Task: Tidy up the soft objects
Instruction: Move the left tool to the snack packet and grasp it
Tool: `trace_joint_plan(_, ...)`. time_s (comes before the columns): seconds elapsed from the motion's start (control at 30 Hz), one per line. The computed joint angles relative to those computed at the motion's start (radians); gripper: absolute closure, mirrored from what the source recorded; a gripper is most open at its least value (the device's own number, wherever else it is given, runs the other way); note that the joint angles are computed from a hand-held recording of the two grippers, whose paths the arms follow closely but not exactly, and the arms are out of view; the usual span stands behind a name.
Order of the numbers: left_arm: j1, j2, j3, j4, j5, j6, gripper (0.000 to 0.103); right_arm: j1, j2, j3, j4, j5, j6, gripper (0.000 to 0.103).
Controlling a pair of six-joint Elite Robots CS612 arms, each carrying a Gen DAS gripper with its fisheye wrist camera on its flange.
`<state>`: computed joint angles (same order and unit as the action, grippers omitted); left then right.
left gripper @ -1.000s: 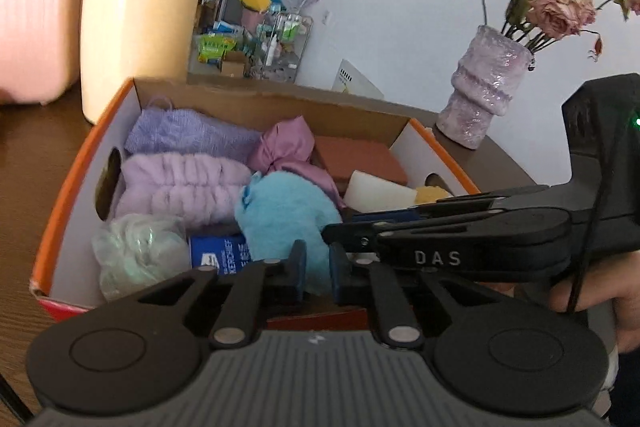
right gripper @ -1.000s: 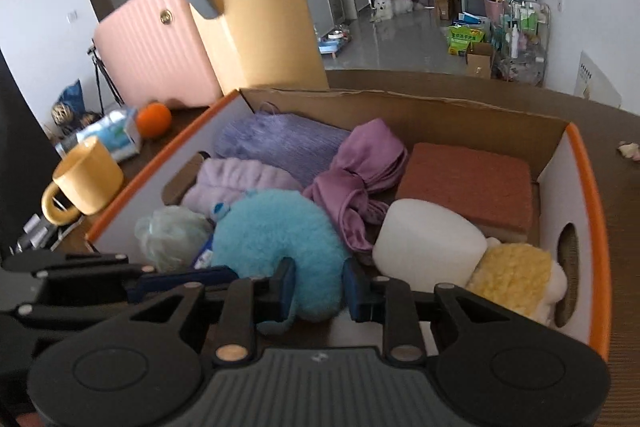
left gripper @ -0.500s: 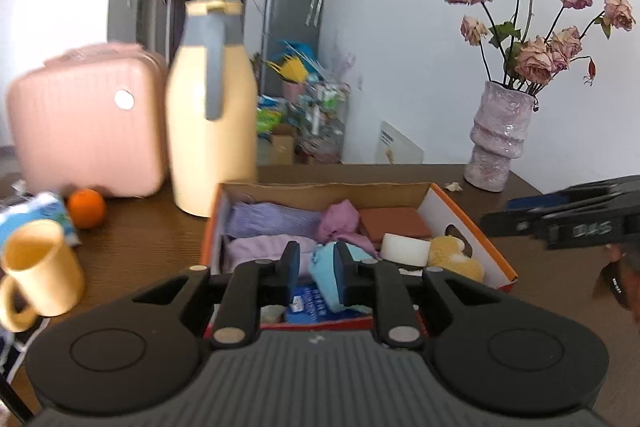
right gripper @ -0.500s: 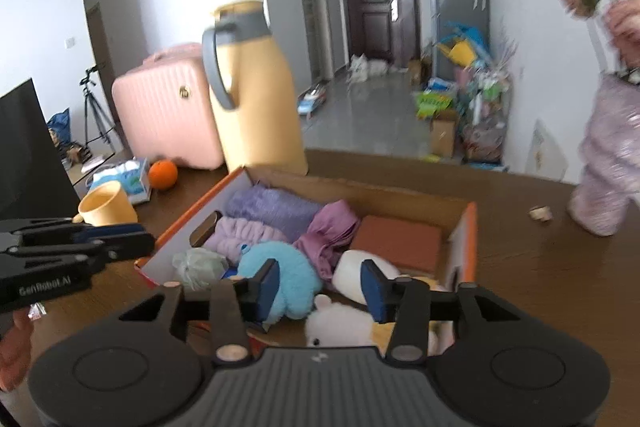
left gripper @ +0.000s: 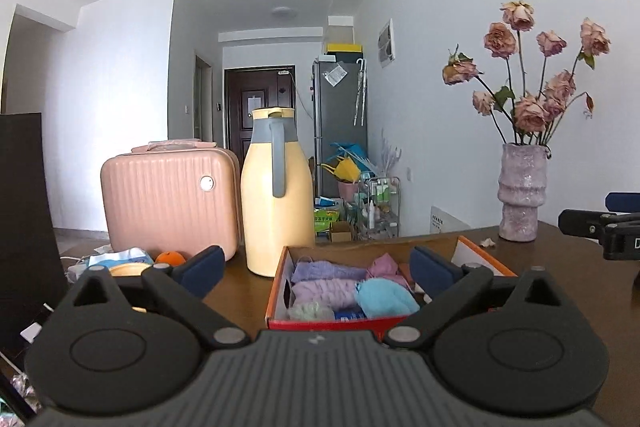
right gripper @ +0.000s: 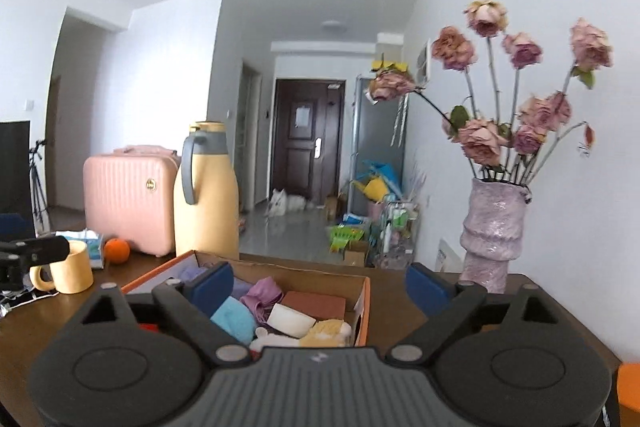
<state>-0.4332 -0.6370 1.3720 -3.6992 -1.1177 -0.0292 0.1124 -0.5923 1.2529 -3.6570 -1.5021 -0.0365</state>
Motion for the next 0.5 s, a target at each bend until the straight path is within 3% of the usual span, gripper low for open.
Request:
trace_joint_plan(0.23, -0.017, -0.032, 0.075, -0.037, 0.032, -0.016, 0.001, 0.001, -0.030, 0.076, -0.066, 0.016, 0.040, 0.010)
trace_joint_plan(0.5, -0.054, -0.094, 0.272, -0.079, 0.031, -0.136, 0.000, -0.017, -0.081, 0.271, -0.186, 0.072, 0.082, 0.010)
